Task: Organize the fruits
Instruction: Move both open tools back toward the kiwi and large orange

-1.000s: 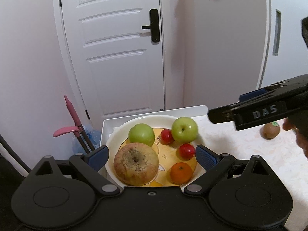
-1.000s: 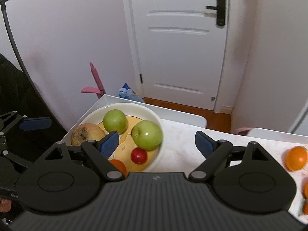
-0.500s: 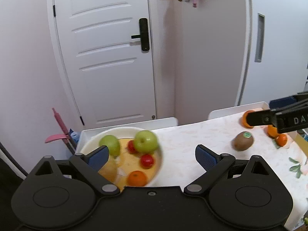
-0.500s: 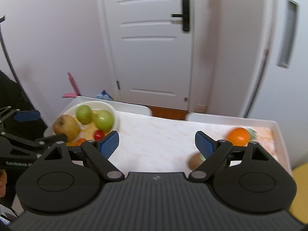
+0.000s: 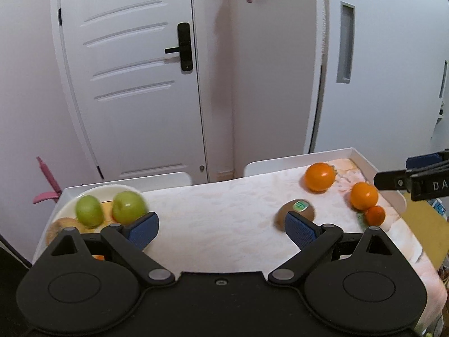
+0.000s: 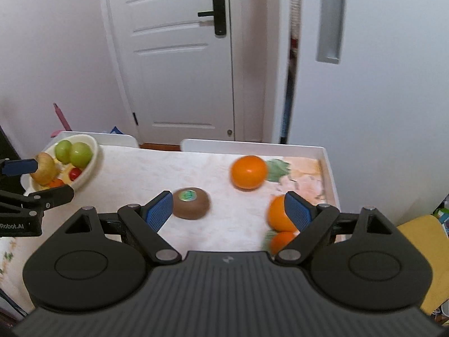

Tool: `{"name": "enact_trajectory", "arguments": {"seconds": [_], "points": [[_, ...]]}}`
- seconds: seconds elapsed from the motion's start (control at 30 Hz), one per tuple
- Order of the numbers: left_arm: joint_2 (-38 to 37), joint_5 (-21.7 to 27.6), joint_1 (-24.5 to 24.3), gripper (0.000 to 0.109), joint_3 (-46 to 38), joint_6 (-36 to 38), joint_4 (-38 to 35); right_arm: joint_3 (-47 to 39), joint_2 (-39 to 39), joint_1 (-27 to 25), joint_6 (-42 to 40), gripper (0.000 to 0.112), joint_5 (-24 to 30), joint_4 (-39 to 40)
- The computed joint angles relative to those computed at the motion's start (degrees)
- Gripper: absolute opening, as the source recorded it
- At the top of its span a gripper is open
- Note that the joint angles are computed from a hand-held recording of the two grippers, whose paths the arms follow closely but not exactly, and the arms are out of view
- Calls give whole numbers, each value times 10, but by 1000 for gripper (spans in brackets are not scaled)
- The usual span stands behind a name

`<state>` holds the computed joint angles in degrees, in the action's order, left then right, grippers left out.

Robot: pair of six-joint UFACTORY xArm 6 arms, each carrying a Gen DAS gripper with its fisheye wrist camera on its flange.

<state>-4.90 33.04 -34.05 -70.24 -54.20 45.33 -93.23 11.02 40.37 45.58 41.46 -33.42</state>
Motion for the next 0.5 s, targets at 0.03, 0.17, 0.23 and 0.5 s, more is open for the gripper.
{"name": "enact_trajectory", "arguments": {"seconds": [0.03,0.17,0.23,0.5], "points": [[11,0,-5,99,-10,-12,8,10,-6,-6,-5,101,-5,2],[63,9,-23,99,-57,-37,14,48,-22,-33,-29,101,-34,18],[92,12,-29,99,-84,-44,10,64,-26,-44,-38,101,-48,26],[204,34,-45,99,-189,-50,-4,111,-22,-85,-101,100,-116,65]]}}
